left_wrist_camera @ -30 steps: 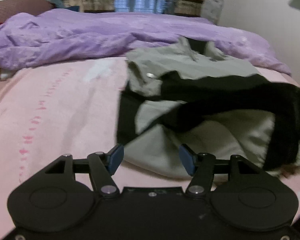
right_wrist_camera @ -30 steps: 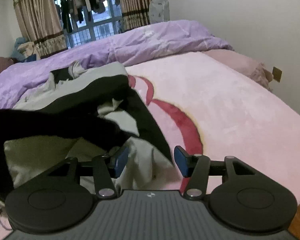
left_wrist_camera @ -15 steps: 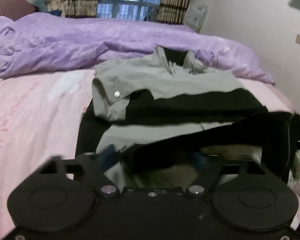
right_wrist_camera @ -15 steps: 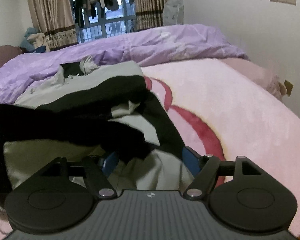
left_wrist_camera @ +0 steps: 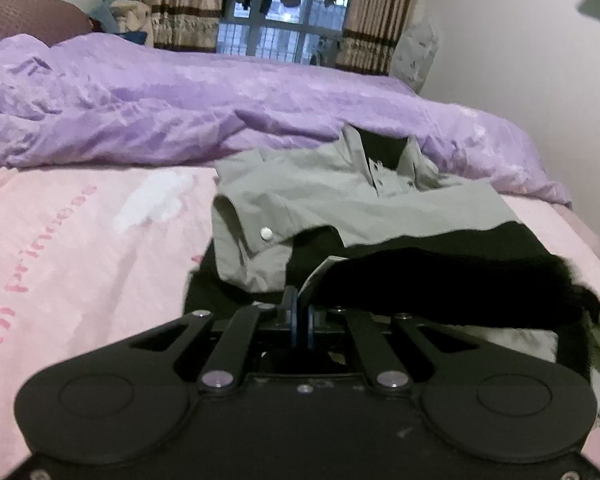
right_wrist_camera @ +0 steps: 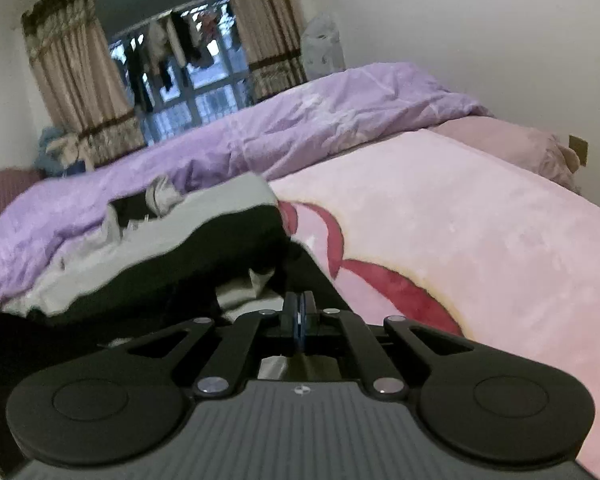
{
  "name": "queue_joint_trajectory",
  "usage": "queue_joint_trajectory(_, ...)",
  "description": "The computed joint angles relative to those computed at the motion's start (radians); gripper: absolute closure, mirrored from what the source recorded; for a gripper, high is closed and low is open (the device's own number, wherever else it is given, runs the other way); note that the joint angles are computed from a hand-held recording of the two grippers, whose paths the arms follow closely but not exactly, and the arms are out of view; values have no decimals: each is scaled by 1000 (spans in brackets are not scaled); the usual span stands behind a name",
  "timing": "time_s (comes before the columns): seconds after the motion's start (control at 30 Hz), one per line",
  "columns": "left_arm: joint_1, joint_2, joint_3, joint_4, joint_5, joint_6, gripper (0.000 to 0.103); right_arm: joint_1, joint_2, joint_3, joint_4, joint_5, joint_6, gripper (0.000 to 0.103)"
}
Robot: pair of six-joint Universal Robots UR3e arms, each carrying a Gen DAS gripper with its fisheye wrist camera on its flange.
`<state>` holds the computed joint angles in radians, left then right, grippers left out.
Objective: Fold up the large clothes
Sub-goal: 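Carry the hem up toward the collar with both grippers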
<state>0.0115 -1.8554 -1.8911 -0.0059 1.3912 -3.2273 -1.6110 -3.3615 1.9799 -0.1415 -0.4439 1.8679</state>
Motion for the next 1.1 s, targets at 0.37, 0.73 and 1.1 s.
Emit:
queue_joint_trajectory(0.37,0,38,-64,-21,43,3,100,-58,105,-107,235,-70,-269,18)
queue_joint_trajectory(0.73,-7,84,-97,-51,69,3,100,-123,180,-397,600,-215,-667,60)
queue_joint_trajectory(1.1,0,119,-46,-64,98,-34,100,99,-86,-103,-275,38,354,99)
